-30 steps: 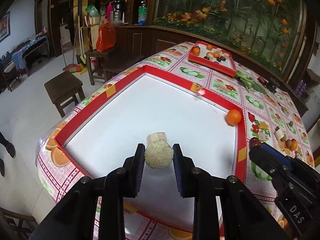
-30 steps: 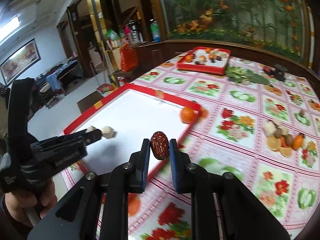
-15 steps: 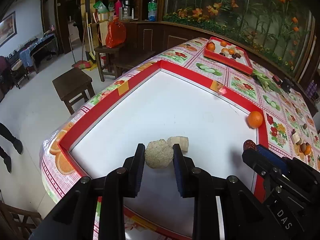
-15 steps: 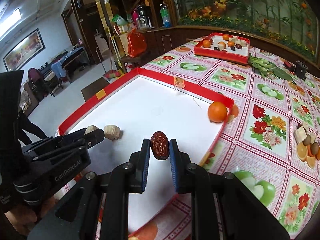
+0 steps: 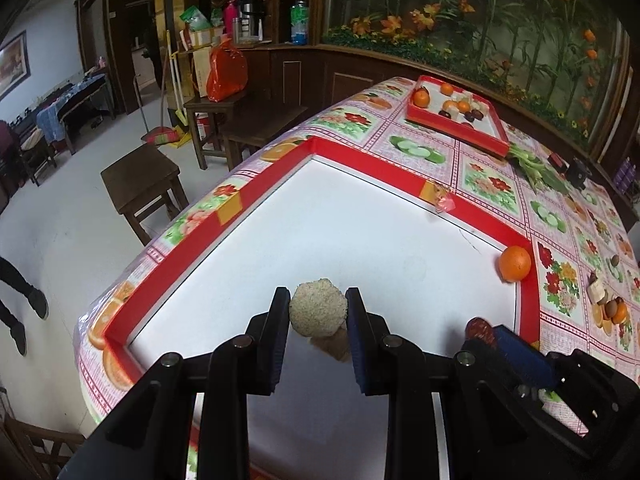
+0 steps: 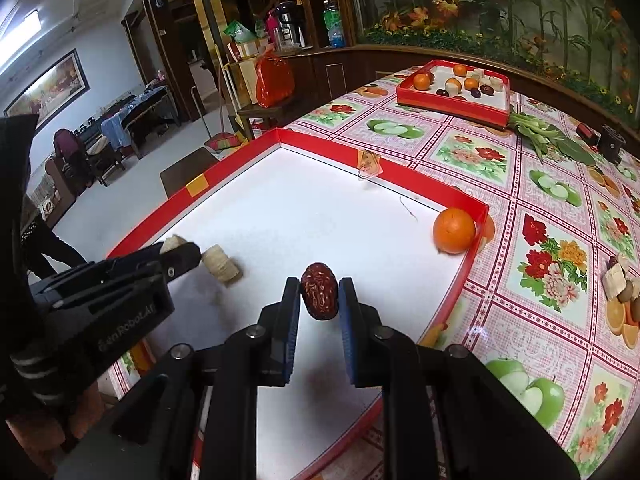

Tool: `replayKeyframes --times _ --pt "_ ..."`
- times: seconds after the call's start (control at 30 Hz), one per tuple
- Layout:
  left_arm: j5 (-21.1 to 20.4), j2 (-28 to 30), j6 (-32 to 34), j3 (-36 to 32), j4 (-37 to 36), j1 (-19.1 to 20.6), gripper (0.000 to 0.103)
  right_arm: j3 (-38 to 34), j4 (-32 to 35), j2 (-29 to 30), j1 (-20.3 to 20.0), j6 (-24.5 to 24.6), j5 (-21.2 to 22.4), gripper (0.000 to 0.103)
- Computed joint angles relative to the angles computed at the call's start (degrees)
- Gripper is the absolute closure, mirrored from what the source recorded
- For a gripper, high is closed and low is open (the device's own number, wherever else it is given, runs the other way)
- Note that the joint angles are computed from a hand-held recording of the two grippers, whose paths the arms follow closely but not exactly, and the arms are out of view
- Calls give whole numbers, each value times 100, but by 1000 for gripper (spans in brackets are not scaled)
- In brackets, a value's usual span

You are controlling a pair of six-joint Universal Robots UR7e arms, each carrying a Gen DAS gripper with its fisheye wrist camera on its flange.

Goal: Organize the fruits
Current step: 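Open the left tool to drop the ball while the right tool releases the date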

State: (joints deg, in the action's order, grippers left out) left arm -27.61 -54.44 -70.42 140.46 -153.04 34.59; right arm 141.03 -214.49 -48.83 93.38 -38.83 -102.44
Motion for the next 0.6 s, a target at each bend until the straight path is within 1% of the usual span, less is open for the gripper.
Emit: replayKeyframes --times 0.1,0.2,0.27,0.3,0.33,0.4,0.43,0.5,0.53,0.6 --pt "-56 108 290 -139 -134 133 76 -52 74 24 1 24 -12 81" --pt "-149 145 513 -302 -11 290 76 -74 127 62 9 35 -66 81" --pt "-238 157 626 -357 -46 374 73 -93 155 76 4 35 -104 81" --pt "-355 151 724 -405 -47 444 61 -99 184 71 0 35 -118 81" --pt "-409 122 642 -447 105 476 47 -109 225 64 -9 23 -133 81" --pt "-262 97 294 -426 343 398 32 -121 313 53 -15 0 -154 81" --pt "-185 79 147 -405 441 345 27 -129 350 60 -18 -22 -171 81" --pt "-161 27 -36 -396 588 270 24 -134 439 55 -22 -24 -187 80" --pt "-206 -6 -86 -393 628 227 24 -123 478 38 -26 -20 -178 72" --pt "-197 -20 -172 -381 635 137 24 -33 437 -59 -74 -81 -24 59"
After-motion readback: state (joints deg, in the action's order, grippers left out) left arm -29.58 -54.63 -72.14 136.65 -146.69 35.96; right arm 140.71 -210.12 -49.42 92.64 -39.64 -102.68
